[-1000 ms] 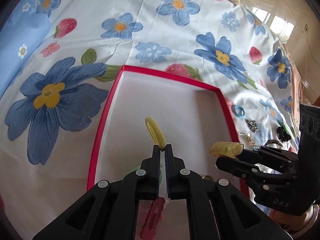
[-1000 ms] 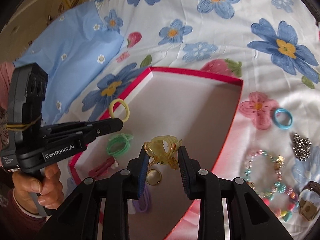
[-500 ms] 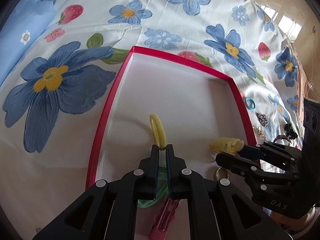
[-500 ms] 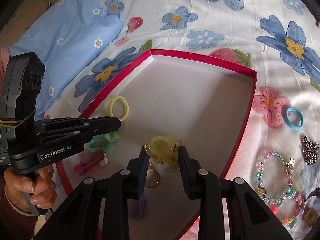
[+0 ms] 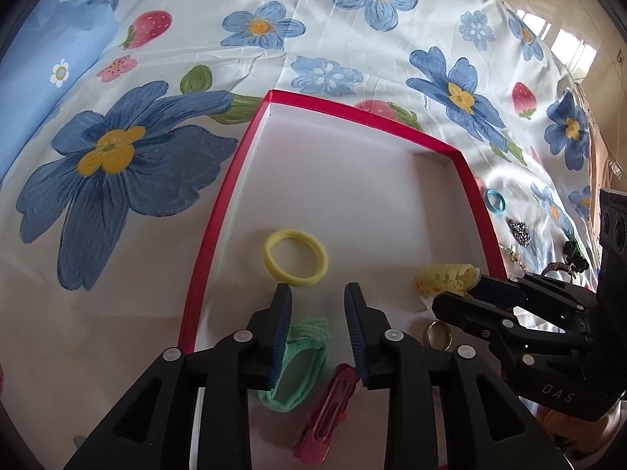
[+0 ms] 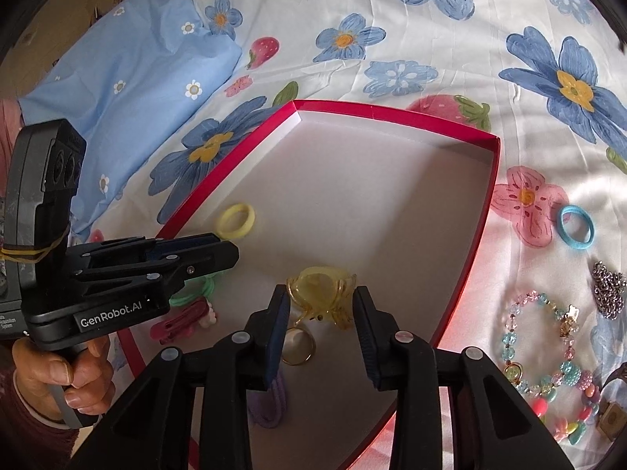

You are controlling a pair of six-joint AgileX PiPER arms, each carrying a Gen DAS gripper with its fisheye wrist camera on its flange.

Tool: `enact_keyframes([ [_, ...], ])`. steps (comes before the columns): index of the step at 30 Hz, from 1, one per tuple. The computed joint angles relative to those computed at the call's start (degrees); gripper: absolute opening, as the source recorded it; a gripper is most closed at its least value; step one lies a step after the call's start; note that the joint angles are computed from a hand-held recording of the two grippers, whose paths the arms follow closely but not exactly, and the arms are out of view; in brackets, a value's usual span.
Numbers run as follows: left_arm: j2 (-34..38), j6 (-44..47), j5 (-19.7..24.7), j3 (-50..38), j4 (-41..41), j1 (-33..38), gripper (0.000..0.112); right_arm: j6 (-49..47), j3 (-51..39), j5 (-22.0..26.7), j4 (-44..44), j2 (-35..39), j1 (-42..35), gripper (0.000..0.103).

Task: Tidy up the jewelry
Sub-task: 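Place the yellow hair tie and yellow claw clip into the box, open both, then move both open tools back toward the remaining jewelry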

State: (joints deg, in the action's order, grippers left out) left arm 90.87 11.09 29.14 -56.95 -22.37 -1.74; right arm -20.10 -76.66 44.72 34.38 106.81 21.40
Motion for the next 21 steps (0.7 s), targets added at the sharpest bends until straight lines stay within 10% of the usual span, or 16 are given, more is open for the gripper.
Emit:
enact_keyframes([
  [21, -8.76, -5.86, 3.63, -0.34, 3.63, -5.81, 0.048, -2.38, 7.74, 1.3, 3.5, -11.96, -9.48, 0.046],
])
